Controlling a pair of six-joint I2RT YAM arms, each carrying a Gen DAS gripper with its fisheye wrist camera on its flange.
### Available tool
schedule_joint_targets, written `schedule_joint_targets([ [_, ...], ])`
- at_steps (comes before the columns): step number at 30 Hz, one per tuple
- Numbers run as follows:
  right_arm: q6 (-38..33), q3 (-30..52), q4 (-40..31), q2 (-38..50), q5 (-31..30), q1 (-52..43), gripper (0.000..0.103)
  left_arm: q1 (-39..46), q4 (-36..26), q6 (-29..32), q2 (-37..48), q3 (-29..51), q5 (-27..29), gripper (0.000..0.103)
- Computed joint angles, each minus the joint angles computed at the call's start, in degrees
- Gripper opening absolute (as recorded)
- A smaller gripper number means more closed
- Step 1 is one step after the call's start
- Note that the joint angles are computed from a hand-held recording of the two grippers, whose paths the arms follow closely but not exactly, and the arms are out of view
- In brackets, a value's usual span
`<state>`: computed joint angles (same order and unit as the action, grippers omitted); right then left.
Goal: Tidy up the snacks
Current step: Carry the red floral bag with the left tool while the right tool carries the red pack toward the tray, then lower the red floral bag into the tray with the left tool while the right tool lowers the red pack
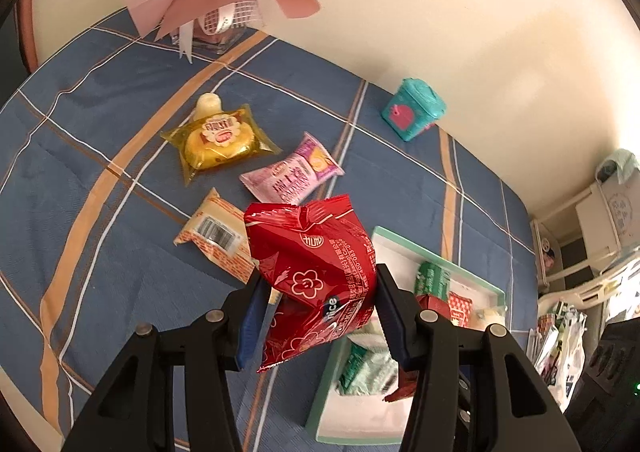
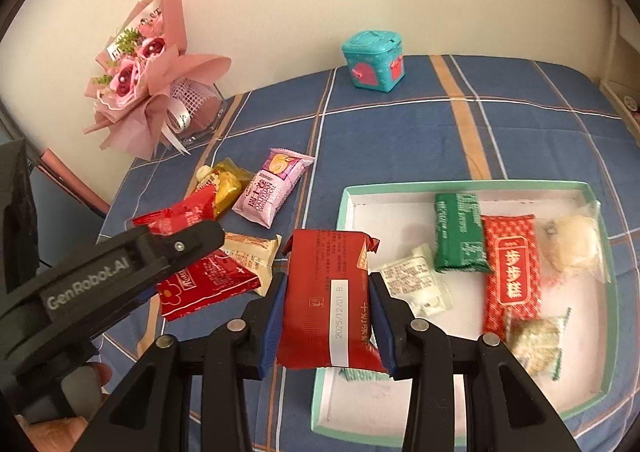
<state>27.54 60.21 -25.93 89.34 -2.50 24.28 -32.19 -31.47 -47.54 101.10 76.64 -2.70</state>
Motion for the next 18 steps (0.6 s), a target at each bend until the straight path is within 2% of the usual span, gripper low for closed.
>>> schedule_joint_targets([
  [11, 0.18, -4.36, -3.43, -6.77, 0.21, -2.39, 0.042, -3.98, -0.75, -0.37, 0.40, 2.03, -0.33, 0.053],
  [18, -0.61, -5.40, -4.24, -8.00, -0.68, -5.26, 0.042, -6.08, -1.71, -0.89, 3.36, 4.75, -0.20, 0.053],
])
